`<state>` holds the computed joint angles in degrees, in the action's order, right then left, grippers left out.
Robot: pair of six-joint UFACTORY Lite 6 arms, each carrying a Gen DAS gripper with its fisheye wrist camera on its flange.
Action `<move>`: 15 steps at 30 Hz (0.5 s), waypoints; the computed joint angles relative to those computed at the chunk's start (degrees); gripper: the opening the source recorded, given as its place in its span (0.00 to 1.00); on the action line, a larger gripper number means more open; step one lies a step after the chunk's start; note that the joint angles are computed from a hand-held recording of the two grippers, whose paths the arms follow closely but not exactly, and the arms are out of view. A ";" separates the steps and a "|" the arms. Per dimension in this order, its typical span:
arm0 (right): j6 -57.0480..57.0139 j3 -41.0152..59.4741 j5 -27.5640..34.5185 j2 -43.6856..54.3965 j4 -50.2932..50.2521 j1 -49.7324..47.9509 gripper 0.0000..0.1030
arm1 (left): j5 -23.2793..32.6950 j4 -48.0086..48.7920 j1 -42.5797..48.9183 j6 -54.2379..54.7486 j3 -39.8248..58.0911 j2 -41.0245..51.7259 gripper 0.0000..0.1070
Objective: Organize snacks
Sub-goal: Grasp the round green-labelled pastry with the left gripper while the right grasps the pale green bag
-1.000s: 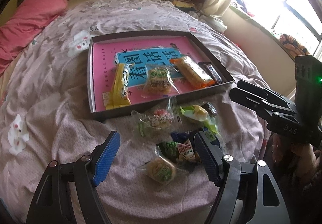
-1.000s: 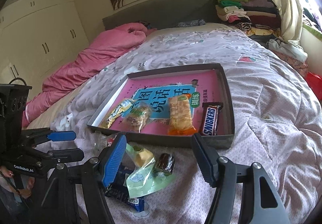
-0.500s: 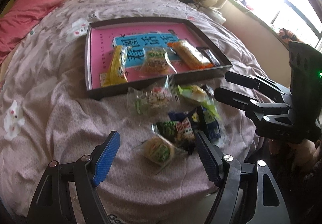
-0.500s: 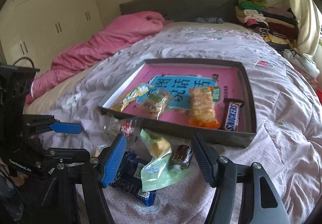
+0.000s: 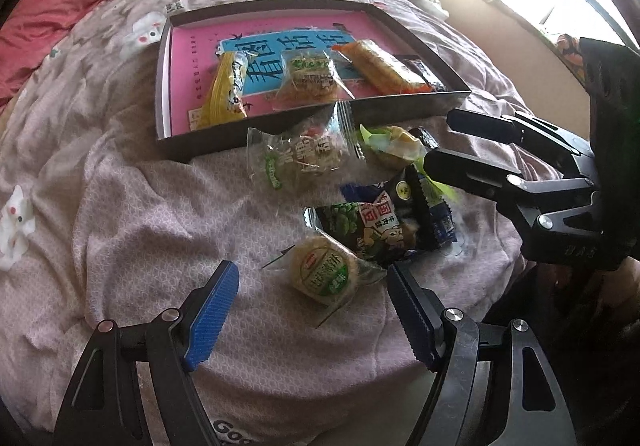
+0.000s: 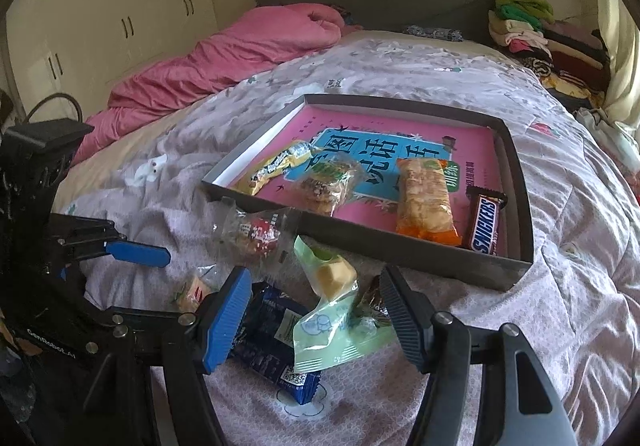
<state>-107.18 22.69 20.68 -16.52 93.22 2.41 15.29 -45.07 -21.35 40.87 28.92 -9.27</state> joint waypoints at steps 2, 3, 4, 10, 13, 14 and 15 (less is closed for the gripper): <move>-1.65 0.02 -0.76 0.59 1.16 0.65 0.65 | 0.37 -2.48 0.34 2.64 0.11 0.71 0.73; -2.62 0.13 -1.17 0.98 1.87 0.98 0.65 | 0.36 -3.98 0.47 4.04 0.13 1.17 0.73; -3.65 0.40 -1.56 1.66 2.57 1.31 0.65 | 0.15 -4.88 0.36 4.78 0.14 1.53 0.73; -11.49 3.28 -1.98 6.92 7.75 1.97 0.65 | -0.16 -10.86 0.23 10.62 0.05 3.00 0.73; -14.46 5.20 -2.59 10.14 9.59 3.00 0.62 | 0.15 -14.88 1.04 14.69 -0.07 3.35 0.73; -15.30 5.54 -2.60 10.74 10.12 3.16 0.59 | 0.23 -16.42 1.34 16.21 -0.12 3.42 0.73; -16.07 5.88 -2.78 11.31 10.73 3.41 0.57 | 0.42 -17.85 1.75 17.78 -0.10 3.58 0.73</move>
<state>-123.25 28.57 17.90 -5.21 103.95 5.82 15.71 -62.91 -19.60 58.65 28.82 -5.69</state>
